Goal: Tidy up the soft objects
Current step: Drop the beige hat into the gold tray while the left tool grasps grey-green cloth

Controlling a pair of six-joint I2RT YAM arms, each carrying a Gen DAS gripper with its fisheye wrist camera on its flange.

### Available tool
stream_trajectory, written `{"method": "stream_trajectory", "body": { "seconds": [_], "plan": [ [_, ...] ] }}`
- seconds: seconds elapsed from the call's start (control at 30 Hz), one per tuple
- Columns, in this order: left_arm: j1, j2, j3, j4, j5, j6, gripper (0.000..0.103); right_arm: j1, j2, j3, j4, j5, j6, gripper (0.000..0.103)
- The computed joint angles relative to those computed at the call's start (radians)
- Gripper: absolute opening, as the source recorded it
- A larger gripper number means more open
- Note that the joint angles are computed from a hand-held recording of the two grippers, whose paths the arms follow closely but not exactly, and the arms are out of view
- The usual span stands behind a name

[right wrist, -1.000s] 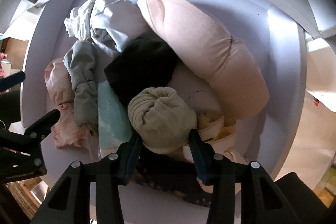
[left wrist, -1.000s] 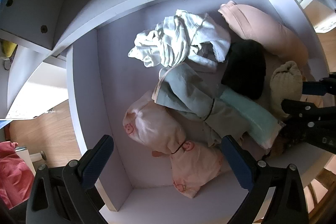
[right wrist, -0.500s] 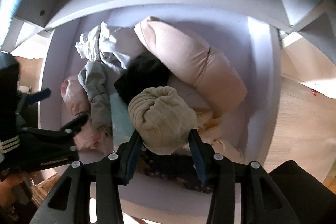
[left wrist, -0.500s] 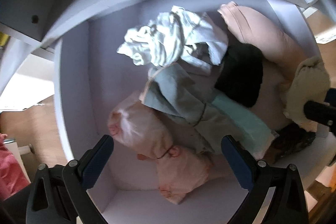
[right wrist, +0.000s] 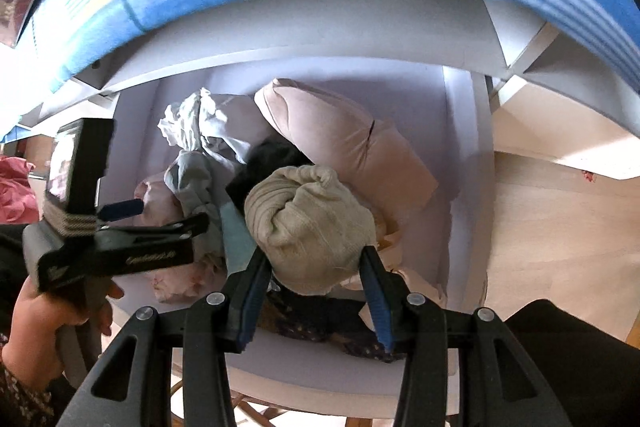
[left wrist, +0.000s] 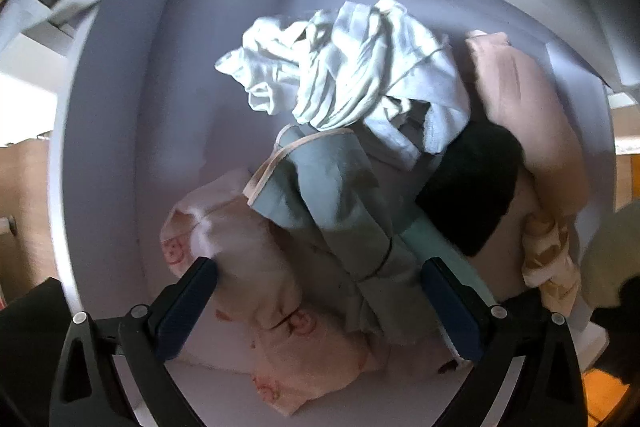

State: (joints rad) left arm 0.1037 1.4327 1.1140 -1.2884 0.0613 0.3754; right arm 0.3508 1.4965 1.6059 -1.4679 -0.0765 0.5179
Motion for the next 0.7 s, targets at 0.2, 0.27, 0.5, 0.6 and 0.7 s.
{"method": "stream_trajectory", "body": {
  "seconds": [0.2,0.27,0.5,0.6,0.7],
  "plan": [
    [-0.015,0.044,0.004,0.023,0.01,-0.038,0.102,0.003,-0.006,-0.004,0.013,-0.008,0.007,0.046],
    [-0.002,0.054,0.002,0.039,0.019,-0.032,0.102,0.005,-0.004,-0.003,0.012,-0.009,0.012,0.046],
    [-0.016,0.076,-0.028,0.063,-0.049,-0.008,0.101,0.021,-0.006,0.003,0.011,0.0,0.021,0.046],
    [-0.017,0.08,-0.021,0.067,-0.049,-0.021,0.086,0.028,-0.007,0.004,0.01,0.002,0.028,0.046],
    [-0.018,0.084,-0.007,0.07,-0.054,-0.018,0.07,0.03,-0.009,0.004,0.012,0.01,0.032,0.046]
  ]
}}
